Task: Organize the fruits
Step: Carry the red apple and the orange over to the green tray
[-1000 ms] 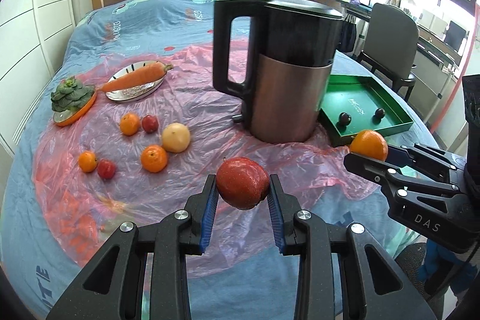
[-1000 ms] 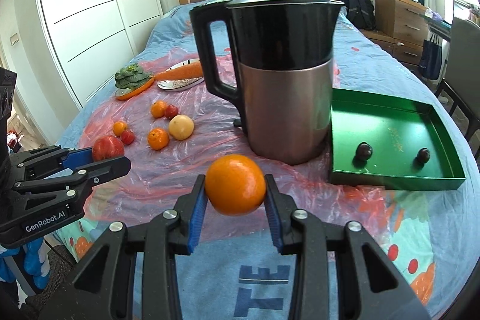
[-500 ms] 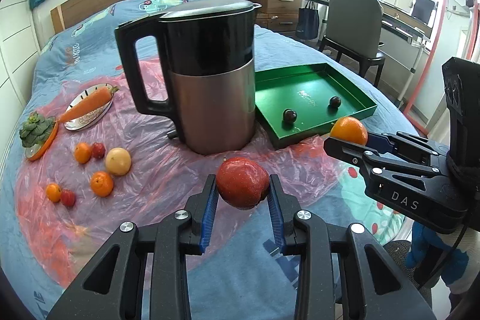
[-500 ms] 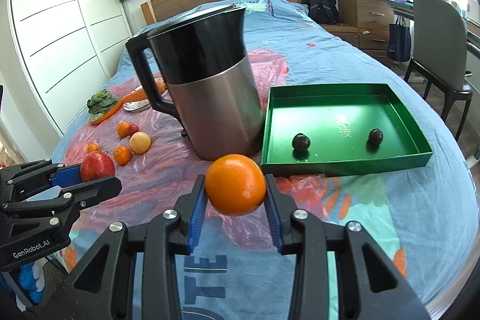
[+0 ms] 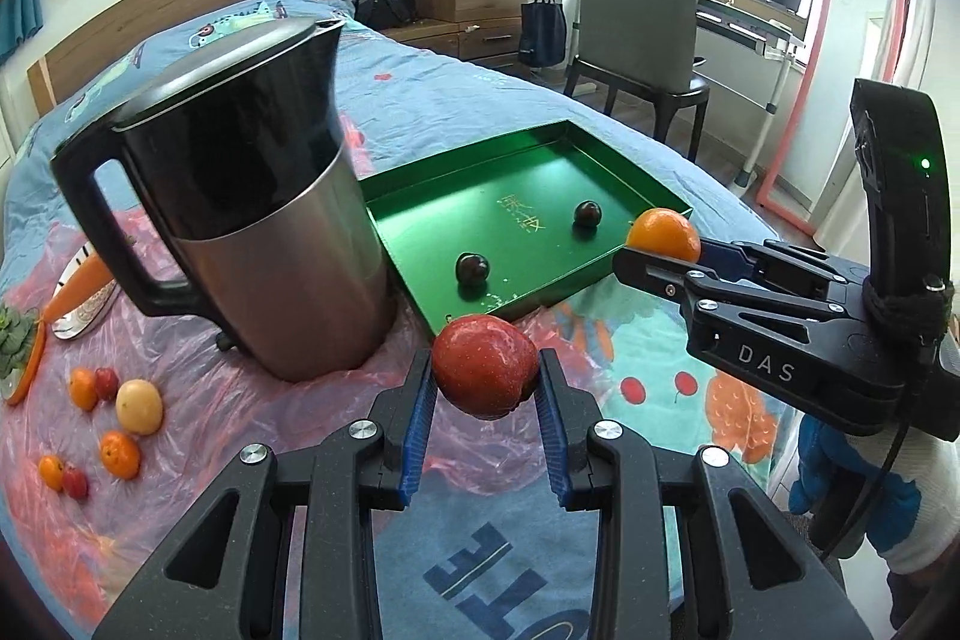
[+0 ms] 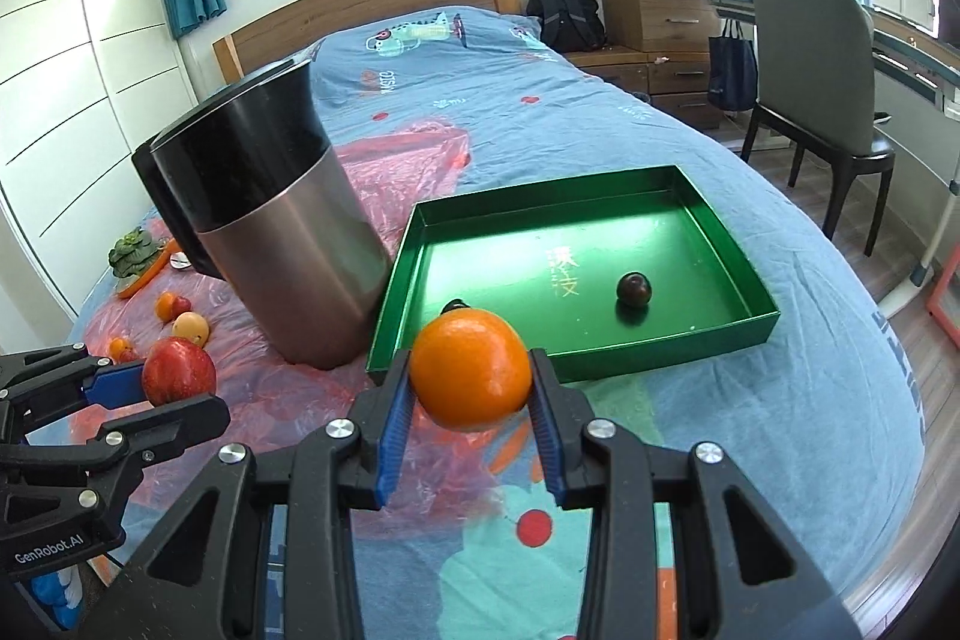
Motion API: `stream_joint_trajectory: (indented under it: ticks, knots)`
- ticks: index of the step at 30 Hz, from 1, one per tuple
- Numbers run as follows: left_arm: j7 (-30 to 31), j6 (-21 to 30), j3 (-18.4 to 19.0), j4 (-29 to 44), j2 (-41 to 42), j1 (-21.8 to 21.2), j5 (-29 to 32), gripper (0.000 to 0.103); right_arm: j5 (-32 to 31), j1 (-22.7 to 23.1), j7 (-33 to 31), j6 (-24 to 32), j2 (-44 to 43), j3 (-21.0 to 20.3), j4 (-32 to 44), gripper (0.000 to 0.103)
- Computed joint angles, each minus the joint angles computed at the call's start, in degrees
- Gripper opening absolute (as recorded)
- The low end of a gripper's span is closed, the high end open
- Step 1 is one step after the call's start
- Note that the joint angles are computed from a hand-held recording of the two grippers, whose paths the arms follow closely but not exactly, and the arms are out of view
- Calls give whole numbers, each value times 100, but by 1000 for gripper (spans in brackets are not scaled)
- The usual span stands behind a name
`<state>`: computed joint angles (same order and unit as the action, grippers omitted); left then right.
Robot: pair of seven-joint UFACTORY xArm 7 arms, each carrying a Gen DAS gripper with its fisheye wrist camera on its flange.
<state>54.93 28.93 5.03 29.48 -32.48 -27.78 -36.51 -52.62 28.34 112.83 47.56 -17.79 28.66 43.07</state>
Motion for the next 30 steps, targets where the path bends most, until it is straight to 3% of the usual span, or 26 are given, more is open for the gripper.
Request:
stream_joint_trajectory:
  ticks: [12,30]
  knots:
    - [265,-357,-373,826,1161,-358,-633,28,4,-611,-176,-611,-473,-278,-642,59]
    - [506,-857,-1243,1978,2886,153,-1099,28,-508,-1353,-272,-1272,42,-613,-788,59]
